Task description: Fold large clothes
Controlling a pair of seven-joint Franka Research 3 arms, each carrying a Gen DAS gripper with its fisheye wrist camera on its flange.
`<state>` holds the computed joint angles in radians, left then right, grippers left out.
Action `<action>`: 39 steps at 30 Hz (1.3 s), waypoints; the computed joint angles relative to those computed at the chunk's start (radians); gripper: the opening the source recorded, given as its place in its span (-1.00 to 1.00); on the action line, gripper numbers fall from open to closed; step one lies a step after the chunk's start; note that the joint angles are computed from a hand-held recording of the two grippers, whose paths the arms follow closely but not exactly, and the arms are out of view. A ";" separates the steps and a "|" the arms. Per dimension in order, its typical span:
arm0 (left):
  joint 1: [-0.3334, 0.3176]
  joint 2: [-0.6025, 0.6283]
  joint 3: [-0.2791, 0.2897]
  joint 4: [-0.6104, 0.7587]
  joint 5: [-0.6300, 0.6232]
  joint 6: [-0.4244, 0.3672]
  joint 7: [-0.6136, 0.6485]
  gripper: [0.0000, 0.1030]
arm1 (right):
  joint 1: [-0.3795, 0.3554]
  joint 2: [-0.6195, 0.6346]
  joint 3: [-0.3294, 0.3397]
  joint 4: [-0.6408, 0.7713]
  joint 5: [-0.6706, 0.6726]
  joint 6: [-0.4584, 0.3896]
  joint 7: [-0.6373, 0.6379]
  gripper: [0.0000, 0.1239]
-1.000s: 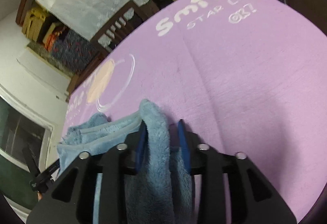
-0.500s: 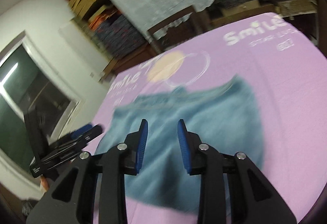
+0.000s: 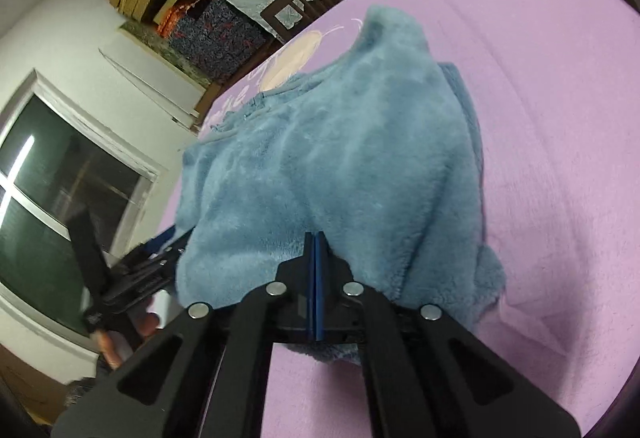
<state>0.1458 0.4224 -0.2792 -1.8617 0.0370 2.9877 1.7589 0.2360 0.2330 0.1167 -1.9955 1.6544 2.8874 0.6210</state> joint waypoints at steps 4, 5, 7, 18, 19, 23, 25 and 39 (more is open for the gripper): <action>-0.030 -0.039 0.036 -0.047 0.029 0.020 -0.038 0.56 | 0.012 -0.006 0.002 -0.008 -0.029 0.035 0.005 -1.00; -0.028 -0.054 0.035 -0.064 0.032 0.028 -0.041 0.56 | 0.013 -0.007 0.003 -0.009 -0.038 0.042 0.016 -1.00; -0.004 -0.081 0.008 -0.098 0.020 0.050 -0.024 0.57 | 0.017 -0.016 0.005 -0.013 -0.054 0.064 0.046 -1.00; 0.055 -0.135 -0.061 -0.172 -0.043 0.127 0.070 0.59 | 0.108 0.005 0.032 0.073 -0.385 0.127 0.219 -0.89; 0.042 -0.132 -0.043 -0.169 -0.028 0.125 0.059 0.59 | 0.111 0.015 0.034 0.081 -0.442 0.124 0.258 -0.88; 0.065 -0.090 -0.054 -0.120 -0.026 0.056 0.077 0.65 | 0.107 0.059 0.053 0.104 -0.580 0.108 0.361 -0.88; 0.058 -0.084 -0.045 -0.116 -0.027 0.050 0.086 0.71 | 0.085 0.075 0.074 0.103 -0.598 0.094 0.380 -0.88; -0.059 -0.084 0.090 -0.126 0.147 0.084 -0.062 0.75 | 0.000 0.088 0.112 0.100 -0.370 -0.065 0.196 -0.99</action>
